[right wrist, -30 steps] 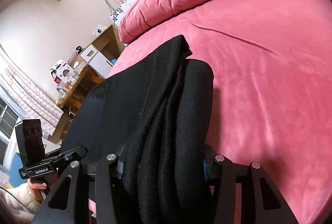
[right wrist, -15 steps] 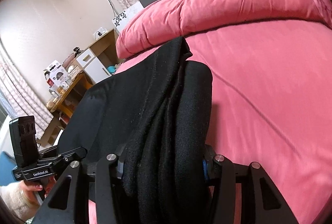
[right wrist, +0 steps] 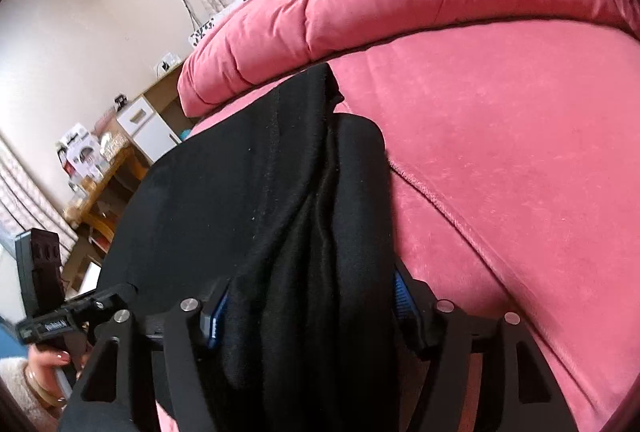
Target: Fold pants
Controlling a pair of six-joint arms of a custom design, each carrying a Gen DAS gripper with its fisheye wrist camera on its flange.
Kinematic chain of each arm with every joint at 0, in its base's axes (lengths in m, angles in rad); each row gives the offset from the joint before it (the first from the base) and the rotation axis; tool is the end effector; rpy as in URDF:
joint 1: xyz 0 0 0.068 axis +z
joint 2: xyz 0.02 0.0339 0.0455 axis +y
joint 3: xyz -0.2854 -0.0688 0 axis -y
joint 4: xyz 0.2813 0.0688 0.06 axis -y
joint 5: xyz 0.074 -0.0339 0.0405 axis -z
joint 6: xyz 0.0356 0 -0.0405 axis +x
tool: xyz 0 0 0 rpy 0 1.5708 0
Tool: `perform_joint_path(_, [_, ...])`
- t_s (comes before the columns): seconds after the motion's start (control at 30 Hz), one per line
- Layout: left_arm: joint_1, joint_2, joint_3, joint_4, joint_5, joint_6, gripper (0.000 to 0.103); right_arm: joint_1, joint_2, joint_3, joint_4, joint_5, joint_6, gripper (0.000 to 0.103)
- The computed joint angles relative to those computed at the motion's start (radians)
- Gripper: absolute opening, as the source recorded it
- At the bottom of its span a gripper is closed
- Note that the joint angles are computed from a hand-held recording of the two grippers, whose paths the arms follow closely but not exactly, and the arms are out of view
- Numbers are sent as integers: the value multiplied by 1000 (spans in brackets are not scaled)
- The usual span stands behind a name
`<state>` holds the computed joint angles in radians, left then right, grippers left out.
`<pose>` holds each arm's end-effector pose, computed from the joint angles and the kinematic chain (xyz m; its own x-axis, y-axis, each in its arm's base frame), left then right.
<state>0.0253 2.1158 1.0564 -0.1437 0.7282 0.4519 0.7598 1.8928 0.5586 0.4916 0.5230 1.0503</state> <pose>0.3946 -0.0137 0.0478 -0.7430 0.3072 -0.5946 0.6055 0.6870 -0.4017 0.2329 0.1967 0.0466 -0.5777 0.4879 -0.6544 0.2925 0.8722 0.3920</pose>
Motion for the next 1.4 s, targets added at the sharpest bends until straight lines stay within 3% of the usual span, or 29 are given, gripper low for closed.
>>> perform_joint_path(0.07, [22, -65, -77, 69, -11, -22, 83, 35, -54, 28, -146, 50, 29, 66])
perform_joint_path(0.1, [35, -113, -136, 129, -14, -32, 77, 80, -86, 67, -308, 122, 87, 66])
perform_joint_path(0.13, [52, -171, -210, 216, -18, -50, 68, 130, -111, 108, -440, 203, 126, 64])
perform_joint_path(0.17, [68, -248, -317, 364, -35, -82, 67, 169, -115, 139, -514, 267, 147, 58])
perform_joint_path(0.23, [82, -321, -423, 508, -37, -102, 66, 261, -113, 226, -671, 402, 163, 55])
perform_joint_path(0.3, [62, -357, -455, 524, -20, -76, 63, 290, -100, 267, -642, 399, 72, 39])
perform_joint_path(0.4, [-35, -361, -459, 497, -99, 5, 51, 279, -48, 306, -583, 311, -12, 25])
perform_joint_path(0.47, [-92, -336, -453, 486, -158, 54, 50, 268, 4, 343, -611, 266, 1, 24])
perform_joint_path(0.53, [-150, -312, -465, 545, -248, 39, 50, 259, 49, 373, -680, 239, 64, 23])
perform_joint_path(0.6, [-181, -294, -478, 568, -302, 54, 51, 264, 72, 372, -744, 260, 133, 2])
perform_joint_path(0.63, [-200, -282, -478, 577, -337, 68, 51, 266, 74, 363, -759, 266, 156, 0])
perform_joint_path(0.77, [-229, -243, -541, 743, -395, 86, 52, 256, 38, 247, -586, 251, 221, 0])
perform_joint_path(0.93, [-191, -311, -558, 672, -356, 75, 53, 283, 67, 318, -687, 295, 270, 0])
perform_joint_path(1.03, [-165, -396, -609, 625, -363, 66, 54, 315, 20, 301, -678, 291, 333, 19])
perform_joint_path(1.1, [-126, -458, -643, 558, -327, 51, 55, 360, 9, 326, -745, 318, 402, 48])
perform_joint_path(1.17, [-79, -492, -643, 457, -282, 39, 58, 421, 31, 392, -875, 356, 498, 63])
perform_joint_path(1.3, [-2, -558, -669, 315, -269, 30, 59, 501, 84, 486, -1008, 324, 598, 65])
perform_joint_path(1.4, [61, -638, -726, 278, -239, 73, 59, 549, 119, 534, -1063, 300, 667, 68])
